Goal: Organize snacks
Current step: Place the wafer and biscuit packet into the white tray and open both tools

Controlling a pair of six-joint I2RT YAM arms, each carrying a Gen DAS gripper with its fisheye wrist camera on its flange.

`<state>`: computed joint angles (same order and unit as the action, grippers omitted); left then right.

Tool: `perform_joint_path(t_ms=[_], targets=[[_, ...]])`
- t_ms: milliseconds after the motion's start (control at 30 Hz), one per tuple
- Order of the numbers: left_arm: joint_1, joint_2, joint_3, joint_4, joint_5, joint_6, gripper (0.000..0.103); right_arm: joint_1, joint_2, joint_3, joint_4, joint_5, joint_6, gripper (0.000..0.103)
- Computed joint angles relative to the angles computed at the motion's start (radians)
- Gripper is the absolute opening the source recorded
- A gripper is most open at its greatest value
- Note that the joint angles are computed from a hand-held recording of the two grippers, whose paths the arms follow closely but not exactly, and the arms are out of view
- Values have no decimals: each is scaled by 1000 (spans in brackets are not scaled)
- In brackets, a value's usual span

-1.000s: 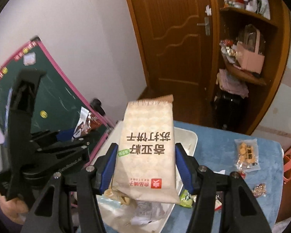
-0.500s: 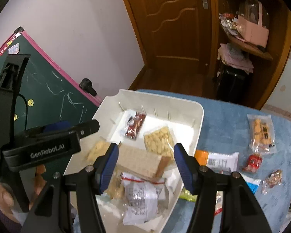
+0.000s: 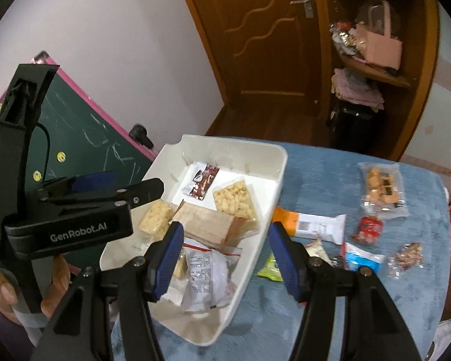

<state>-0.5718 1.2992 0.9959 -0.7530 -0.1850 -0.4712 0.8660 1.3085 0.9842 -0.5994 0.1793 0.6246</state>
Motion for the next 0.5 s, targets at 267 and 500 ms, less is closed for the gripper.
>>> perform_joint_path(t_ms=[267,500], targets=[[-253,26,192,-134,-112,-115,81,36,-278,-18,-223,116,21,60],[-429,175,416,-217,-213,-151,85,18,-513,-29,-423,212,-8,60]])
